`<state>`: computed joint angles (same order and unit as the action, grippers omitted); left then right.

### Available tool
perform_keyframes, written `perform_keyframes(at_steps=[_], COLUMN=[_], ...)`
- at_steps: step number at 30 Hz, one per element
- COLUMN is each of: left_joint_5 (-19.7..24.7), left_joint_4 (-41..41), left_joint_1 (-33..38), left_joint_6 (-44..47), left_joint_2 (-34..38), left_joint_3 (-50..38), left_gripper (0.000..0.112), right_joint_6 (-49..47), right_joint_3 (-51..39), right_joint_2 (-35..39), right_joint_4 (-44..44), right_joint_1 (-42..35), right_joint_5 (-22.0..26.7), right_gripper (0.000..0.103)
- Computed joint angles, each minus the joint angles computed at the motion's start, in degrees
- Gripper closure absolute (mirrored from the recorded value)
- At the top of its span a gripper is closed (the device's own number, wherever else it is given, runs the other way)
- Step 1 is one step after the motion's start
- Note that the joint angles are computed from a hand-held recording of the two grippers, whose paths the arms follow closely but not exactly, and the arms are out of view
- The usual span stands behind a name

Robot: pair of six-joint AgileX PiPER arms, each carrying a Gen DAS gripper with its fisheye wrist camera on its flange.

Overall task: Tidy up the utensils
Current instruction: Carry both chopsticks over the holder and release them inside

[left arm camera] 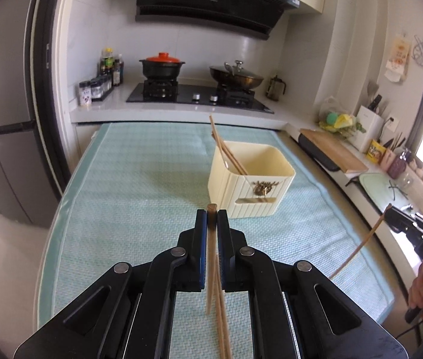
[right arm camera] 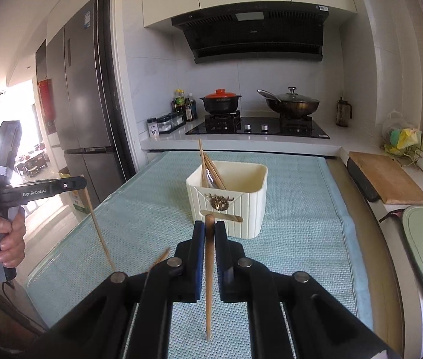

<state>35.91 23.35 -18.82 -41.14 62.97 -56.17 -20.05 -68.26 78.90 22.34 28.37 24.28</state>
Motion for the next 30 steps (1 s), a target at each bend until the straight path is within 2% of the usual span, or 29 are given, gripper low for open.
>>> perform_keyframes(at_steps=[4, 10, 16, 21, 25, 30], left_joint_5=[-0.2, -0.2, -0.6, -0.6, 0.6, 2.5], left_joint_4=[1.6, 0.3, -3.5, -10.6, -12.9, -12.7], left_joint_1=[-1.2, -1.1, 0.4, 3.5, 4.7, 5.5], left_joint_6=[-2.5, -1.9, 1.4, 8.4, 11.6, 13.3], left_joint_2=[-0.8, -1.5, -0.7, 1.2, 3.9, 9.8], left_joint_3=[0.3, -0.8, -3.2, -7.5, -13.5, -24.9], left_gripper=[0.108, 0.108, 0.108, 0.108, 0.108, 0.108], right_joint_6=[2.8, 3.8, 4.6, 4.3, 4.5, 5.9], right_joint_3=[0.2, -2.0, -4.2, -8.1, -14.7, -28.5], right_joint_2=[-1.3, -1.1, -1.1, 0.2, 3.4, 10.6], right_joint_4=[-3.2, -4.5, -6.3, -7.1, -8.4, -11.8], right_joint_1=[1.4, 1.6, 1.5, 1.2, 0.8, 0.9], right_joint_5=[-2.1, -2.1, -1.2, 0.5, 2.7, 6.3], right_gripper=[0.096, 0.096, 0.096, 0.096, 0.096, 0.096])
